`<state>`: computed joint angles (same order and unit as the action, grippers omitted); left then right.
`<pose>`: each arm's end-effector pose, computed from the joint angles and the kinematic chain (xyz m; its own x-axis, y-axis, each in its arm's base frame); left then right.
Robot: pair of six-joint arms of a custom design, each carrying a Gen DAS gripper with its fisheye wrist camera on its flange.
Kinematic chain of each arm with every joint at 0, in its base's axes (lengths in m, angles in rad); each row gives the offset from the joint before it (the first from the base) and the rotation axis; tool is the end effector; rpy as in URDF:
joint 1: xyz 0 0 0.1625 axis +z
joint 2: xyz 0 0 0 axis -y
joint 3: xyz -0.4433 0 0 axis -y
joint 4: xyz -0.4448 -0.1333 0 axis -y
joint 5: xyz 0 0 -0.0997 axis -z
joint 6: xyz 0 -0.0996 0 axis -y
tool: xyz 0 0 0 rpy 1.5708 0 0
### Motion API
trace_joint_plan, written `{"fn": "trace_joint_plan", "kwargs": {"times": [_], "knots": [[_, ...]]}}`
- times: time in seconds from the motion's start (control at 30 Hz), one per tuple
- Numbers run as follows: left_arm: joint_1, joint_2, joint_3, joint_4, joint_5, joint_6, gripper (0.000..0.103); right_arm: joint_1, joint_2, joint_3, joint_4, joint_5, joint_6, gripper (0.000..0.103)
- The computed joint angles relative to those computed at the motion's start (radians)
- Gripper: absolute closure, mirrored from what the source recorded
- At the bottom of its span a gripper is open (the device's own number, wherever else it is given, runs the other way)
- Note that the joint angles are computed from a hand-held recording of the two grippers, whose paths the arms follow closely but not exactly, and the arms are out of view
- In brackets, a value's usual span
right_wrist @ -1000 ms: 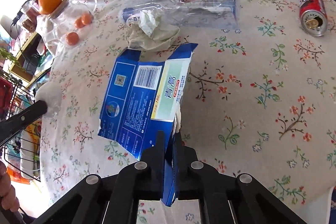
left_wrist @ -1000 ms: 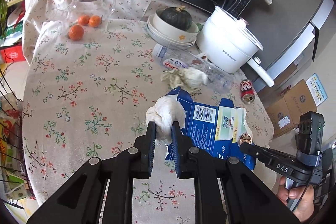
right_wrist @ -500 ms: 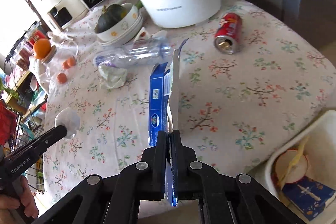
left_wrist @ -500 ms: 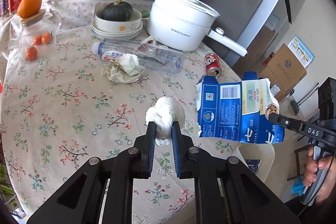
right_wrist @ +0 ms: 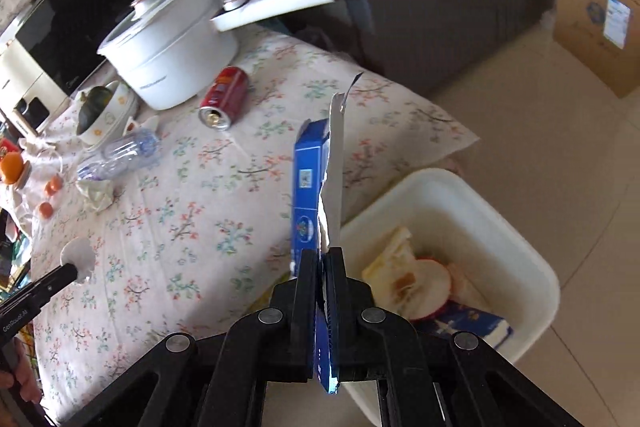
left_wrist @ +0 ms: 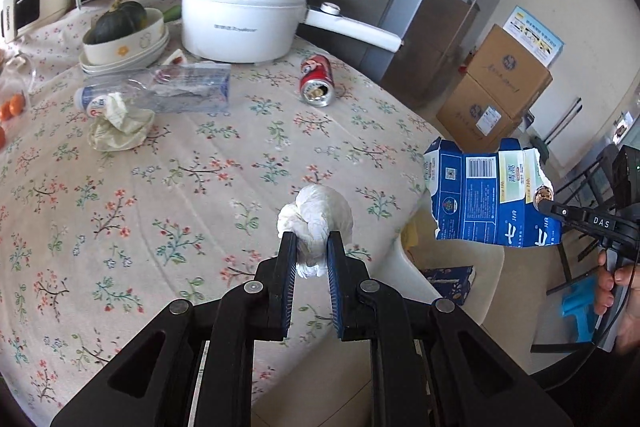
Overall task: Collect trash
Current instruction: 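Carry the white tissue with the left gripper while the right carries the carton over the bin, then open the left gripper to drop the tissue while the right drops the milk carton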
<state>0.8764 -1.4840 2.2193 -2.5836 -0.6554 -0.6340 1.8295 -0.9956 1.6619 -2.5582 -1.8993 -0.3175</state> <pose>-0.1446 -0.5053 0.2747 -0.8539 -0.2580 -0.4520 0.1361 0.7276 -0.6724 0.2808 -0.6655 0.2016 -0.8183 -0.4229 0.3894 -0.5244 0.8266 -0.2043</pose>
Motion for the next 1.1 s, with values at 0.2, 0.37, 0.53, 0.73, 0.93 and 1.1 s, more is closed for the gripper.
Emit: {"fn": "trace_joint_plan", "kwargs": {"times": [0.2,0.37,0.53,0.73,0.93,1.1], "knots": [[-0.009,0.134,-0.06,-0.075,-0.05,0.081,0.087,-0.056,-0.038,0.019,0.019,-0.042,0.018,0.1],[-0.01,0.261,-0.116,-0.122,-0.089,0.147,0.087,-0.091,-0.045,0.031,0.025,-0.076,-0.002,0.1],[0.01,0.389,-0.183,-0.16,-0.14,0.2,0.087,-0.129,-0.034,0.024,0.065,-0.11,0.01,0.1],[0.036,0.5,-0.261,-0.142,-0.144,0.218,0.087,-0.15,-0.039,0.028,0.088,-0.109,0.017,0.096],[0.075,0.545,-0.323,-0.131,-0.226,0.245,0.078,-0.159,-0.044,0.017,0.104,-0.086,0.046,0.082],[0.078,0.532,-0.327,-0.084,-0.188,0.207,0.05,-0.156,-0.054,0.022,0.078,-0.075,0.062,0.054]]}}
